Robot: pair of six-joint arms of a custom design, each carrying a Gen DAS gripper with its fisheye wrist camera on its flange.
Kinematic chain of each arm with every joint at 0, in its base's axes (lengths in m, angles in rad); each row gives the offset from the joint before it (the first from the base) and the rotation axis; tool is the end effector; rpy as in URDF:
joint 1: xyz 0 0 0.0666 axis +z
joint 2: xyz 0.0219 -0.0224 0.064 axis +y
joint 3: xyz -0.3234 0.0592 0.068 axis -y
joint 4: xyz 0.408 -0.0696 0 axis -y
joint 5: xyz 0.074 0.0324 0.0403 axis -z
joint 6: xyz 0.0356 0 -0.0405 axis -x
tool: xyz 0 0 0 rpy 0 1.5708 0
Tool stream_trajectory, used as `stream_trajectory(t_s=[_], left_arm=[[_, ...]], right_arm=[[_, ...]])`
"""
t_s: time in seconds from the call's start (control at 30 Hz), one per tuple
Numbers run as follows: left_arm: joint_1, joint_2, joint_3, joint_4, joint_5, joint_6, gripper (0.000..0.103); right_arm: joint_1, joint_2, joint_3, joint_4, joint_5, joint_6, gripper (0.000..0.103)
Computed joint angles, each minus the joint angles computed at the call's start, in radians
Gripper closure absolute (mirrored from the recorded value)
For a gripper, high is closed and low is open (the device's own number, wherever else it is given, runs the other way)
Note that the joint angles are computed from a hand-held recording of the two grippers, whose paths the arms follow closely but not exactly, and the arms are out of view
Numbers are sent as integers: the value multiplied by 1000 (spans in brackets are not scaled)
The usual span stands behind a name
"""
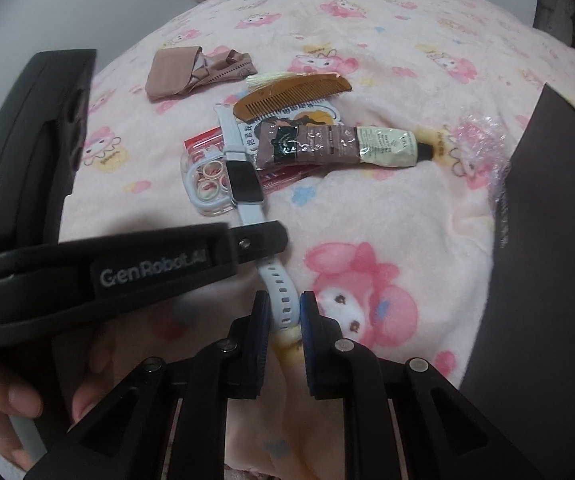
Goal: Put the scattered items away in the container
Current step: 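Grasp the white watch strap with the left tool and lift it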
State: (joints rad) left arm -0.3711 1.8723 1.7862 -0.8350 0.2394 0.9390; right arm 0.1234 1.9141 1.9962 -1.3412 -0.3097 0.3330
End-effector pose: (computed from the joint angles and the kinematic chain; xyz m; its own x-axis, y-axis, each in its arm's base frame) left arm 0.6071 -0.2457 0.2975 -0.8304 -0.5181 -0.2049 -0.3118 0.7370 -0.5997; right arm 0.6282 0.0884 0.3429 -0.8240 -0.4159 -0.3846 -0.5072 0.8441 0.1739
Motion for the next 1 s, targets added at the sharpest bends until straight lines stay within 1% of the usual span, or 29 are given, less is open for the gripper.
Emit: stream_trajectory(t_s=[0.1, 0.23, 0.3, 0.33, 0.47, 0.5, 0.57, 0.6, 0.67, 0.7, 0.73, 0.77, 0.83, 0.9, 1.0], left_arm=[[-3, -17, -13, -4, 7, -1, 94], [4, -41, -34, -22, 12, -4, 90], [13, -53, -51, -12, 20, -1, 80], [18, -59, -56, -12, 13, 0, 77], [48, -52, -41, -29, -20, -1, 75], [56, -43, -31, -31, -22, -3, 69], [75, -16, -10, -22, 15, 8, 68], [82, -5, -7, -2, 41, 20, 67], [90, 13, -2, 33, 84, 45, 68], [89, 22, 5, 37, 90, 52, 73], [85, 32, 19, 22, 77, 55, 87], [80, 38, 31, 2, 53, 55, 89], [71, 18, 9, 15, 16, 63, 90], [64, -11, -18, 9, -37, 59, 92], [61, -82, -92, 21, -107, 80, 94]], right_arm=[[-2, -16, -19, 8, 7, 8, 90], [-2, -18, -22, 0, -1, 11, 90], [-1, -18, -20, -8, -10, 11, 89], [0, -20, -22, -9, -10, 13, 89], [3, -17, -30, -11, 2, 17, 89], [3, -10, -24, -17, 4, 13, 89], [5, -1, -16, -19, 4, 4, 89], [6, 0, -15, -18, 3, 2, 89], [8, 0, -15, -11, 5, -7, 88], [8, -1, -17, -8, 4, -10, 88], [7, -2, -17, -9, 6, -15, 88], [7, -4, -18, -10, 9, -22, 87], [5, -15, -25, -6, 11, -41, 87], [-3, -39, -41, 10, -9, -63, 87], [-10, -72, -65, 34, -39, -89, 86]])
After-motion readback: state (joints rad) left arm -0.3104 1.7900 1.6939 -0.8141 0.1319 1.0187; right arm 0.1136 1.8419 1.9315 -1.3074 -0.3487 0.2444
